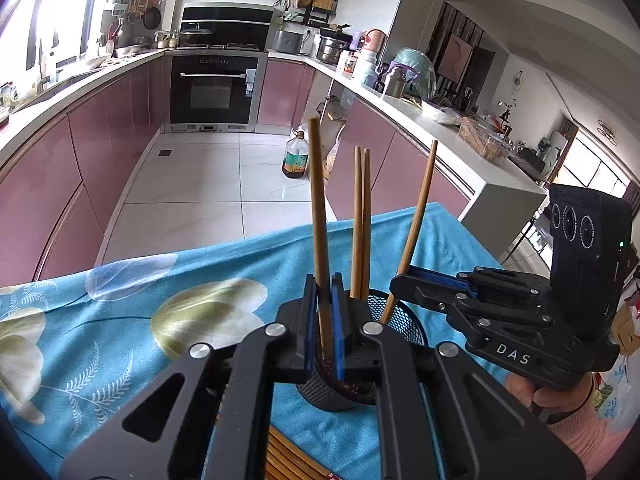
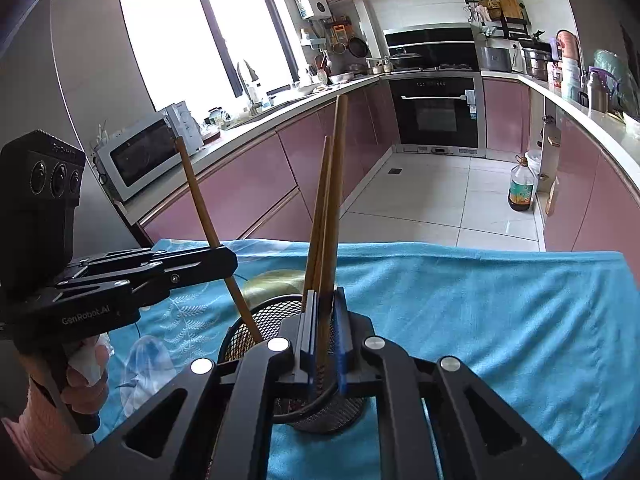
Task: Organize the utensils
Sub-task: 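Drop the right gripper's chopstick into the cup while the left gripper releases its chopstick inside, then move both open grippers back to the remaining chopsticks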
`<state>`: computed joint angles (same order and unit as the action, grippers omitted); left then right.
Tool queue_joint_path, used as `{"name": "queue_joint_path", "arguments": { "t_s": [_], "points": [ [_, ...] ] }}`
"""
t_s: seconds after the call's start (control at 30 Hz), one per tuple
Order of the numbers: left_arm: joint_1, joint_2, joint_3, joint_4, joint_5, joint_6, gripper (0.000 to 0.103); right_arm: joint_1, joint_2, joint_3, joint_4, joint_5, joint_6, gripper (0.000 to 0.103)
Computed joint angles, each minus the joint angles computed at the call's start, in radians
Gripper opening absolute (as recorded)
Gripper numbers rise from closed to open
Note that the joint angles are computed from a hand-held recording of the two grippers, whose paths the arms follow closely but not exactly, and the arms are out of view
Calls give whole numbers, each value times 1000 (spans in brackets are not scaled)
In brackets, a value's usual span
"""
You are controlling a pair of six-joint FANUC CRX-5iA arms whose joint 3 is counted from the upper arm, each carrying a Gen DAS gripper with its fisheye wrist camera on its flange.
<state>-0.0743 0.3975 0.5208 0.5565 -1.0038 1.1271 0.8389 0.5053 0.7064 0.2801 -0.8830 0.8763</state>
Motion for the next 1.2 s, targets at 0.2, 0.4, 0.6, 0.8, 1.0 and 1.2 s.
{"name": "queue_joint_path", "arguments": {
  "t_s": [0.2, 0.4, 0.6, 0.8, 1.0, 1.2],
  "points": [
    [-5, -1, -20, -4, 16, 20, 8, 3, -5, -16, 25, 8, -25, 11],
    [-3, -61, -116, -1, 89, -2, 12, 14, -31, -66, 64, 42, -44, 18],
    [6, -166, -260, 22, 201, -38, 25, 31, -76, -143, 117, 96, -76, 22],
    [44, -281, -406, 58, 276, -81, 35, 62, -164, -268, 166, 200, -68, 32],
    [82, -364, -512, 29, 294, -66, 43, 95, -205, -301, 85, 207, 47, 35],
    [124, -402, -581, -14, 248, -26, 43, 112, -167, -248, -46, 118, 146, 35]
  ]
}}
